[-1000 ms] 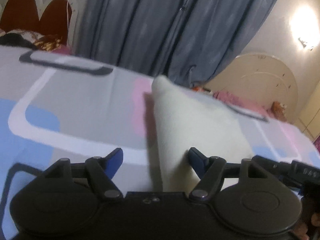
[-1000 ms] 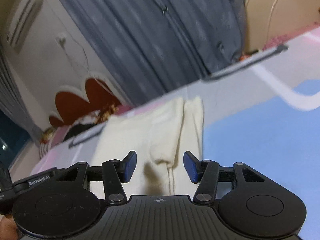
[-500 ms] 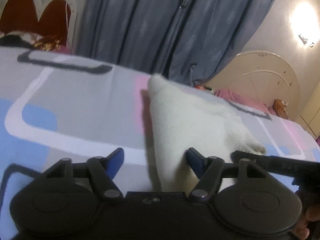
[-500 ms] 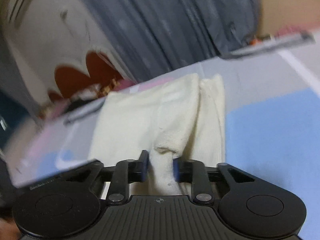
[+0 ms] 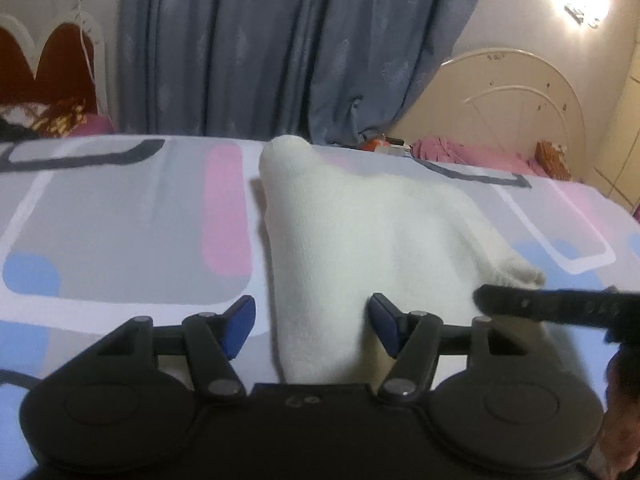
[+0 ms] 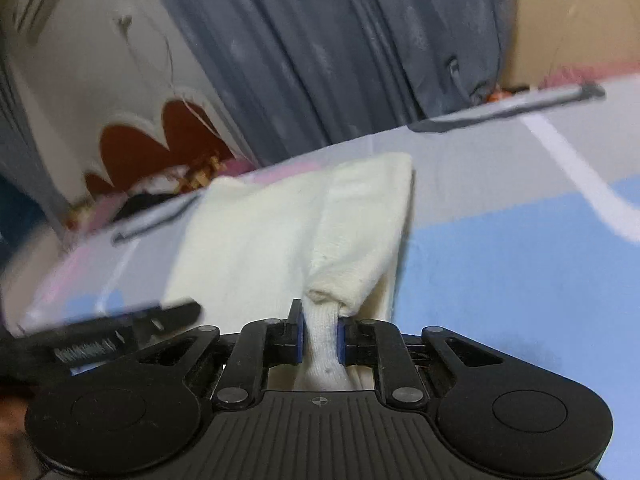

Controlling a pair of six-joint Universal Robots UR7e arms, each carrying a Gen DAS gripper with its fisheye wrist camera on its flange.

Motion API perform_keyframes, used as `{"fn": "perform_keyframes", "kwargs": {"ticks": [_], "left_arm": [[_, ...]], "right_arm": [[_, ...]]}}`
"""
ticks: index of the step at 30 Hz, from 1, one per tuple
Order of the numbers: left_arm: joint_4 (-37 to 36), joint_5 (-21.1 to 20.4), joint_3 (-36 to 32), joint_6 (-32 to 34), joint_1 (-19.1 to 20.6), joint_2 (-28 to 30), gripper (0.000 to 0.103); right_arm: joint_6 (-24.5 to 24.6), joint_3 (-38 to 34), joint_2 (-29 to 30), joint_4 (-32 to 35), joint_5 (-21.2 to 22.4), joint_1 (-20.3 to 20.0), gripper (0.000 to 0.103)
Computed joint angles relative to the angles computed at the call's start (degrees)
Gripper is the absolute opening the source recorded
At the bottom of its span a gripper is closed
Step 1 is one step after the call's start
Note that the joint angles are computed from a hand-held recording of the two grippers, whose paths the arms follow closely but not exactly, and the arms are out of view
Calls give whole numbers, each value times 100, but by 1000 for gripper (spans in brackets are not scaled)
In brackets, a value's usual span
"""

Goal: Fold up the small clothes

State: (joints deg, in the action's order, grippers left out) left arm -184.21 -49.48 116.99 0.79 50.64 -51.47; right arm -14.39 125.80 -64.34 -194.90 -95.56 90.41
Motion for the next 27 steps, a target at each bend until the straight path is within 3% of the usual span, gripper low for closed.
{"fn": "perform_keyframes", "kwargs": {"ticks": [2, 3, 4, 5, 7, 8, 9, 10, 12, 14, 17, 20, 24, 27], "left_arm": [[-69, -119, 78, -4, -18, -161, 57], [-420, -212, 176, 187, -23, -231, 57], [-773, -318, 226, 387, -53, -273, 57], [-886, -475, 204, 487, -44, -287, 57], [-851, -977, -44, 596, 55, -206, 57], [-764, -1224, -210, 592, 124, -111, 57], [-683, -1407, -371, 591, 191, 1, 60], [-495, -1459, -621, 530, 267, 177, 61], [-62, -1198, -1022, 463, 372, 486, 59], [-119, -1139, -1074, 807, 434, 655, 58], [-178, -866, -777, 1276, 214, 500, 58], [-502, -1003, -199, 1180, 106, 165, 58], [-1302, -434, 674, 1279, -218, 85, 58], [-1356, -71, 1280, 1034, -448, -42, 59]], "right_arm": [[-2, 51, -135, 98, 18, 6, 16], [4, 119, -214, -3, -95, 39, 26], [-23, 204, -278, -317, -300, 77, 45], [-81, 320, -246, -870, -443, 136, 48], [-211, 364, -246, -1385, -449, 142, 45], [-285, 327, -205, -1480, -345, 134, 38], [-370, 198, -120, -1425, -347, 173, 22], [-450, 37, -2, -1294, -356, 215, 17], [-618, -275, 277, -1049, -445, 275, 16], [-960, -648, 654, -618, -898, 283, 16], [-746, -658, 566, -366, -792, 173, 17], [-1039, -216, 234, -894, -649, 225, 17], [-1045, 563, -269, -808, -403, 201, 17], [-1216, 1171, -353, -883, -781, 312, 17]]}}
